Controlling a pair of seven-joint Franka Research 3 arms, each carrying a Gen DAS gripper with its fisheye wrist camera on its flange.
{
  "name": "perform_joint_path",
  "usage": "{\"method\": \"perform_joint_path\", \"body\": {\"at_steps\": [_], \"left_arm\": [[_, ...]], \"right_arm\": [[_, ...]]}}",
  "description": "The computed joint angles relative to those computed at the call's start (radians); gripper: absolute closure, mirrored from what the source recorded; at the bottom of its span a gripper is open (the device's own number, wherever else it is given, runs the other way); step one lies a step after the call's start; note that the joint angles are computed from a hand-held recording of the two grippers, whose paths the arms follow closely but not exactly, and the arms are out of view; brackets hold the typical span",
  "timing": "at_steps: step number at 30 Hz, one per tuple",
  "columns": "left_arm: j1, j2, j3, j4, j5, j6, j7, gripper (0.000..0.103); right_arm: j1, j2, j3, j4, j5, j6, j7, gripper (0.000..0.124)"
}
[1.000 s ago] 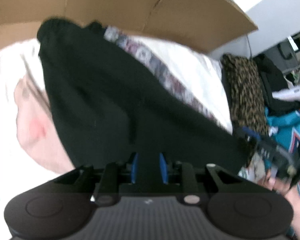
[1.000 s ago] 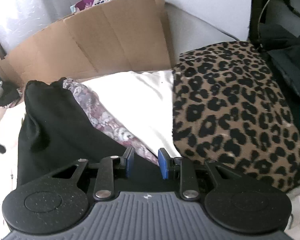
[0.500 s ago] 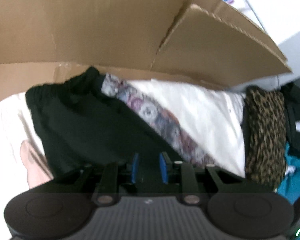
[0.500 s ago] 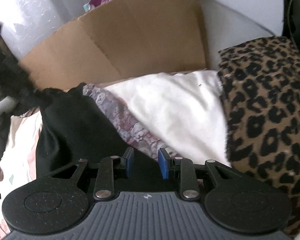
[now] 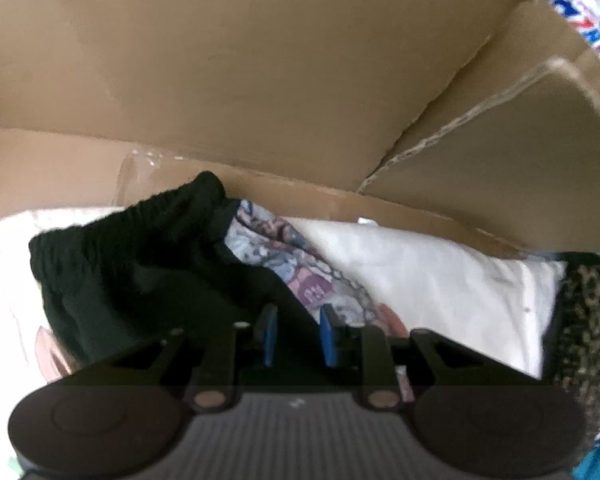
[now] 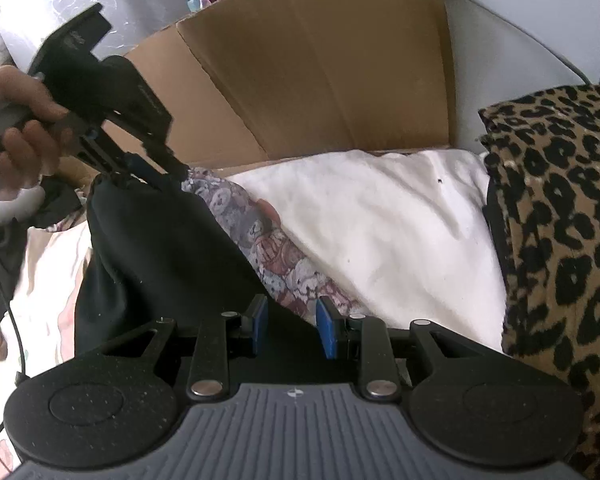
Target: Fold clothes
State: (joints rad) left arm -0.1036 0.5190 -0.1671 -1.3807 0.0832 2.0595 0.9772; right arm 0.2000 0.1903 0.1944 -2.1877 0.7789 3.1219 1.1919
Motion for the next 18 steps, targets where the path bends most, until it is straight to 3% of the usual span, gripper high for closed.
{"method": "perform_joint_path", "body": {"at_steps": [2, 6, 8, 11, 14, 18], "left_arm": [[-0.004, 0.011, 0.005, 0.013, 0.003, -0.022, -0.018, 0.079], [0.001, 0.003, 0.01, -0.018, 0.003, -0.023, -0.049, 0.067], [0.006, -0.008, 0.011, -0.05, 0.002, -0.014, -0.062, 0.066], [0.025, -0.038, 0.003, -0.121, -0.024, 0.039, -0.064, 0.055], [0.034, -0.054, -0.004, -0.163, -0.036, 0.071, -0.042, 0.05], [0.036, -0.061, -0.004, -0.175, -0.05, 0.05, -0.044, 0.049]], "right_arm": [[-0.024, 0.009, 0.025, 0.012, 0.037, -0.007, -0.04, 0.09], [-0.031, 0.024, 0.027, 0.025, 0.073, -0.027, -0.092, 0.09], [0.0, 0.029, -0.012, 0.02, 0.023, -0.04, -0.044, 0.09], [0.036, 0.028, -0.061, 0.004, -0.07, -0.063, 0.041, 0.089], [0.032, 0.021, -0.059, -0.018, -0.104, -0.067, 0.05, 0.085], [0.025, 0.004, -0.049, -0.048, -0.126, -0.063, 0.037, 0.078]]}}
